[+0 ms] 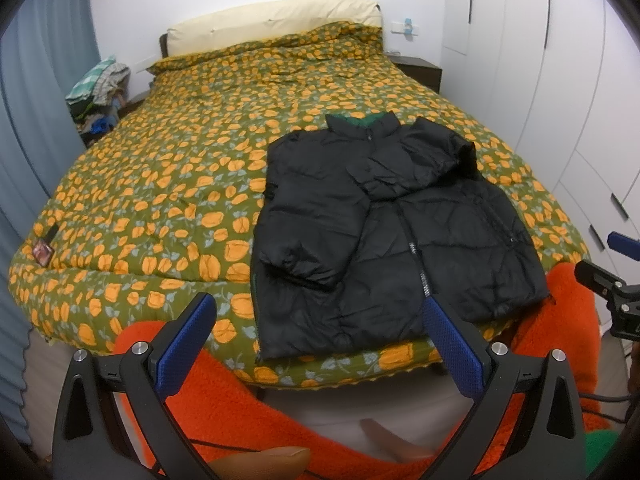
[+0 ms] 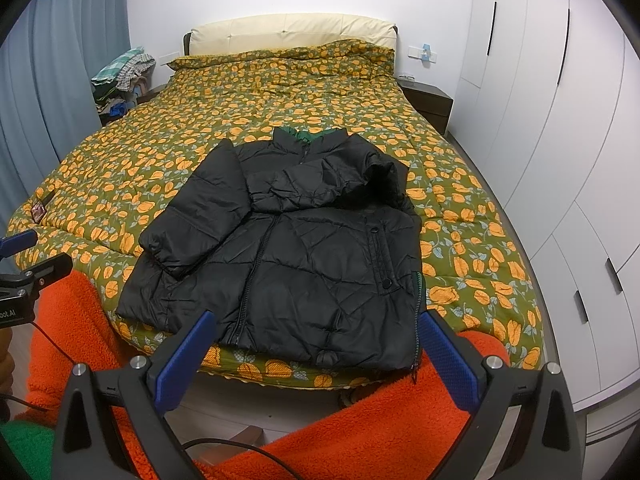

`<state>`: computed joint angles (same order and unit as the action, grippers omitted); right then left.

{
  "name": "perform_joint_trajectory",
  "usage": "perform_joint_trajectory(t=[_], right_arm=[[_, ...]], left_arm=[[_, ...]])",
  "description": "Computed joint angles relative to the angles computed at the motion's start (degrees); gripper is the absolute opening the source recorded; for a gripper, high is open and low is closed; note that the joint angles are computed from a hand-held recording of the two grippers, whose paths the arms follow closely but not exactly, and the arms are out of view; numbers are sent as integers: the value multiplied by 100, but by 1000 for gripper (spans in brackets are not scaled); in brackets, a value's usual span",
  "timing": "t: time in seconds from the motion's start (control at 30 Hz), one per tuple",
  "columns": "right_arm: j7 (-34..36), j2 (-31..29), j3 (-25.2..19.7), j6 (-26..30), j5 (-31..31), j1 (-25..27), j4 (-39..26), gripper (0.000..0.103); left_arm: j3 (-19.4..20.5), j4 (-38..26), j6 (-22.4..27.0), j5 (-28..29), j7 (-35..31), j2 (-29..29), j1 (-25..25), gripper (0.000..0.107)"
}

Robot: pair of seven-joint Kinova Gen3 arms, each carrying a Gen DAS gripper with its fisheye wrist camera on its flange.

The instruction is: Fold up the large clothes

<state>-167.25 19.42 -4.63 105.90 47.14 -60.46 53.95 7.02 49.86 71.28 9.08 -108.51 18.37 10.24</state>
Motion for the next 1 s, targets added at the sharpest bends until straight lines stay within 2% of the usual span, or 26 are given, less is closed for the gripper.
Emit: perform_joint_trajectory(t=[0.4, 1.0], right_arm=[[9, 15, 12, -15, -22, 4, -10, 103], [192, 101, 116, -81, -114, 73, -121, 103]], left_arm=[[-9, 39, -42, -57, 22, -9, 44, 103], [-77, -426, 171, -217, 283, 321, 77, 103]])
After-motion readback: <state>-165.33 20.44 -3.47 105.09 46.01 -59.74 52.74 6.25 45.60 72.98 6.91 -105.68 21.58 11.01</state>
